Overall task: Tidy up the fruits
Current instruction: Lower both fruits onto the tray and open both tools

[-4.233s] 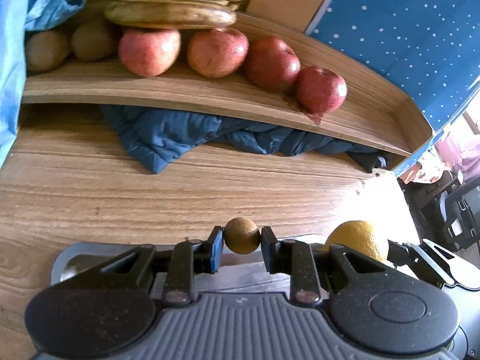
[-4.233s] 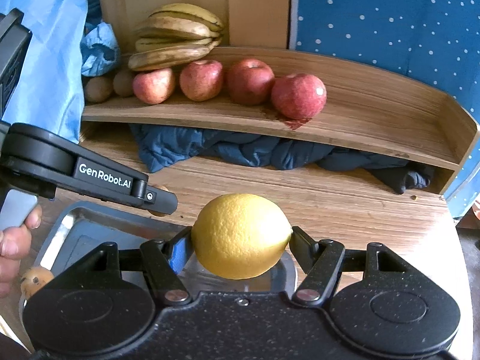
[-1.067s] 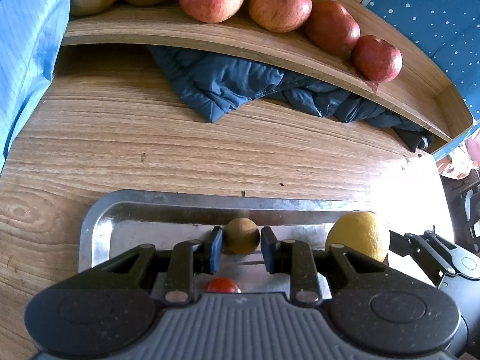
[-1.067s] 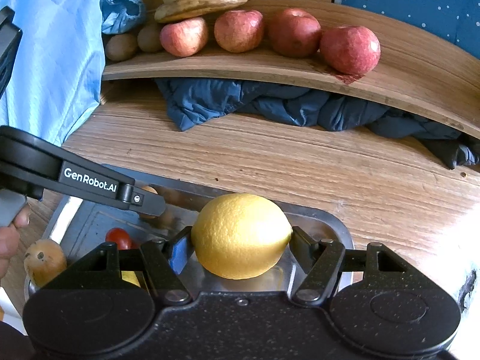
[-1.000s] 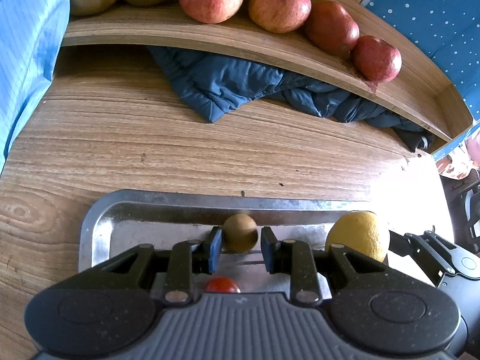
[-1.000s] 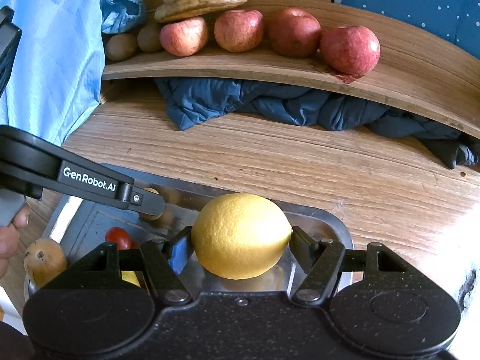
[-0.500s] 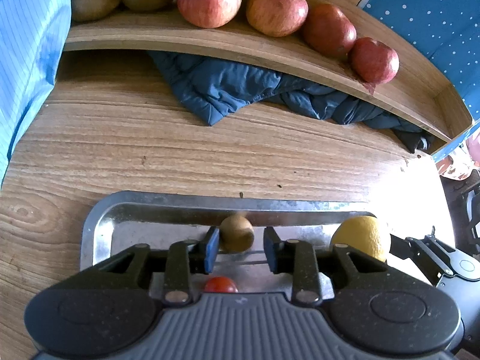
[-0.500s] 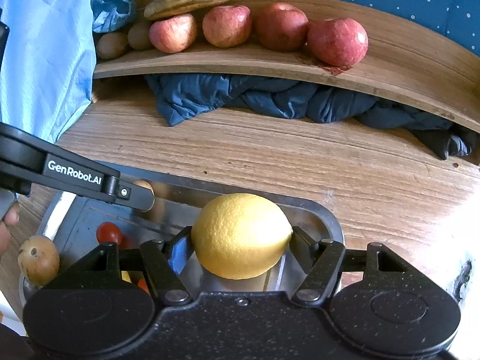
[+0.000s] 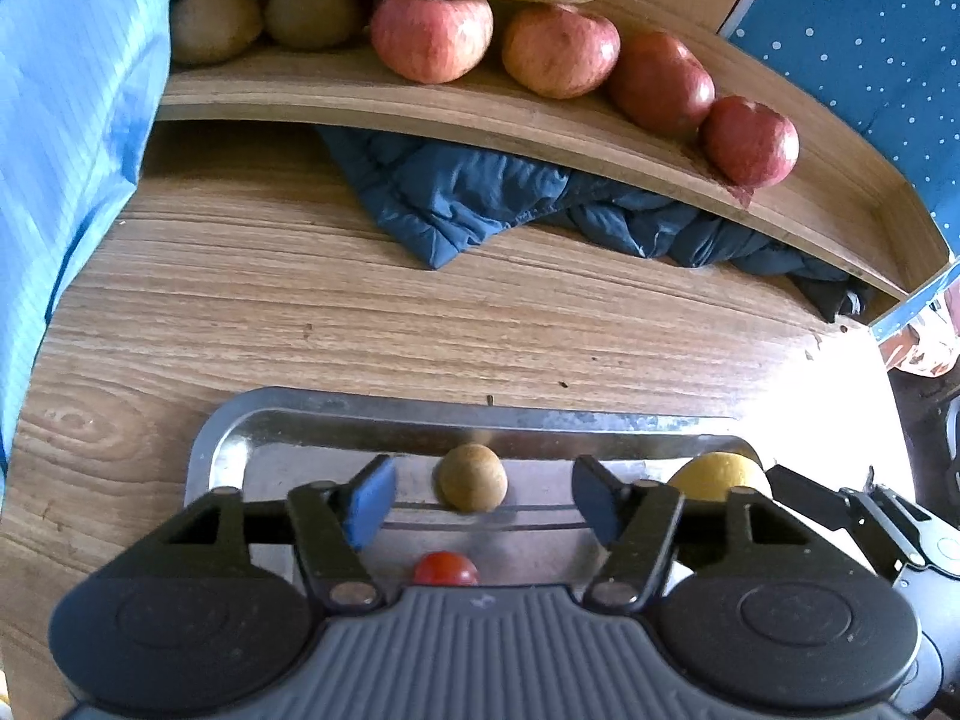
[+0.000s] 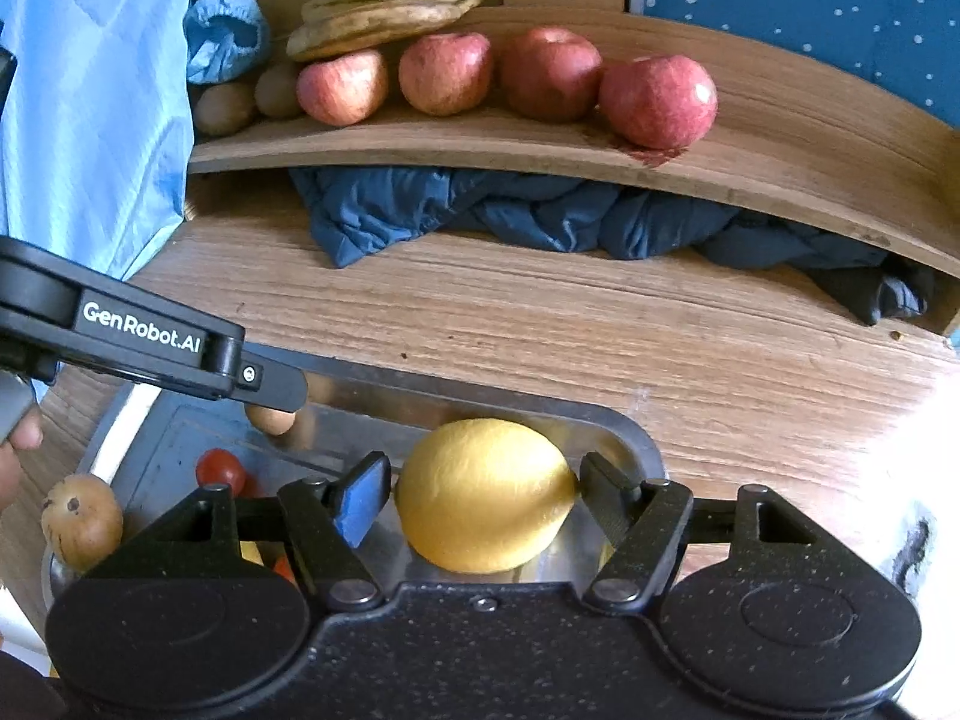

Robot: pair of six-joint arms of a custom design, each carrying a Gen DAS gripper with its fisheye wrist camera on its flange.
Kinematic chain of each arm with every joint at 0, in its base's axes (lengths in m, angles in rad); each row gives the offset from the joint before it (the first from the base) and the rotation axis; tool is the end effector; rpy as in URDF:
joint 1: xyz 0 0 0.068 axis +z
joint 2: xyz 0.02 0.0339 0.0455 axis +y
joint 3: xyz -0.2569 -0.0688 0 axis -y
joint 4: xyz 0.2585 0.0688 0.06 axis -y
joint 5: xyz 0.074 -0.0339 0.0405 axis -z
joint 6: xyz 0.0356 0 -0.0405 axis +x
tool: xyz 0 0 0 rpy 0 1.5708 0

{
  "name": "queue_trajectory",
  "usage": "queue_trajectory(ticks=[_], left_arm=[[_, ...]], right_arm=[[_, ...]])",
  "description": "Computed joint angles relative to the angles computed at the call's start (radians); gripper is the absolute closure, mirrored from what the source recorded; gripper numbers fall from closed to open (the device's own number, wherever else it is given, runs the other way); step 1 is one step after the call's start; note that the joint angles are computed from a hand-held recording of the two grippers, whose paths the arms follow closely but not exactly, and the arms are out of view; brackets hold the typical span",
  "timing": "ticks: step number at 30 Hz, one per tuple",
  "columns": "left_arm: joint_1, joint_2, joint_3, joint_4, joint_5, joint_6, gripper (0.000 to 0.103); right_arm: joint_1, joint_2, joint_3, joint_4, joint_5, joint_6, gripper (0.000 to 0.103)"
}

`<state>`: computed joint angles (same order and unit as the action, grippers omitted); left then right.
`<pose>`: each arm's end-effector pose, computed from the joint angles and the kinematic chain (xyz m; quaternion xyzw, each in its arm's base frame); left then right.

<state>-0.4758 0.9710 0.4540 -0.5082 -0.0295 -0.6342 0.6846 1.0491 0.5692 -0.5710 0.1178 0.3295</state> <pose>0.1660 -0.0844 0.1563 -0.0801 0.9596 -0.1299 0.2364 0.1601 0.1253 0.1752 -0.1555 0.9522 0.0749 0.2519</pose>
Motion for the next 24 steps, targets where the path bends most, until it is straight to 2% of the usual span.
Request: queue_trajectory(ticks=[2,14,24], left_arm=[[-0.015,-0.016,0.003,-0.016,-0.016,-0.014,0.024],[-0.049,-0.159,0.014,-0.16,-0.119,-0.089,0.008],[-0.154,-0.275,0.021,-0.316,-0.264,-0.211,0.003]], right_arm=[[-0.001,-0.03,-0.008,-0.01,0.006,0.003,0.026],[0.026,-0.166,-0.018,-0.074,0.034,0.008,0.014],[0.137,-0.291,-0.005,-0.139,0.126,0.072,0.004]])
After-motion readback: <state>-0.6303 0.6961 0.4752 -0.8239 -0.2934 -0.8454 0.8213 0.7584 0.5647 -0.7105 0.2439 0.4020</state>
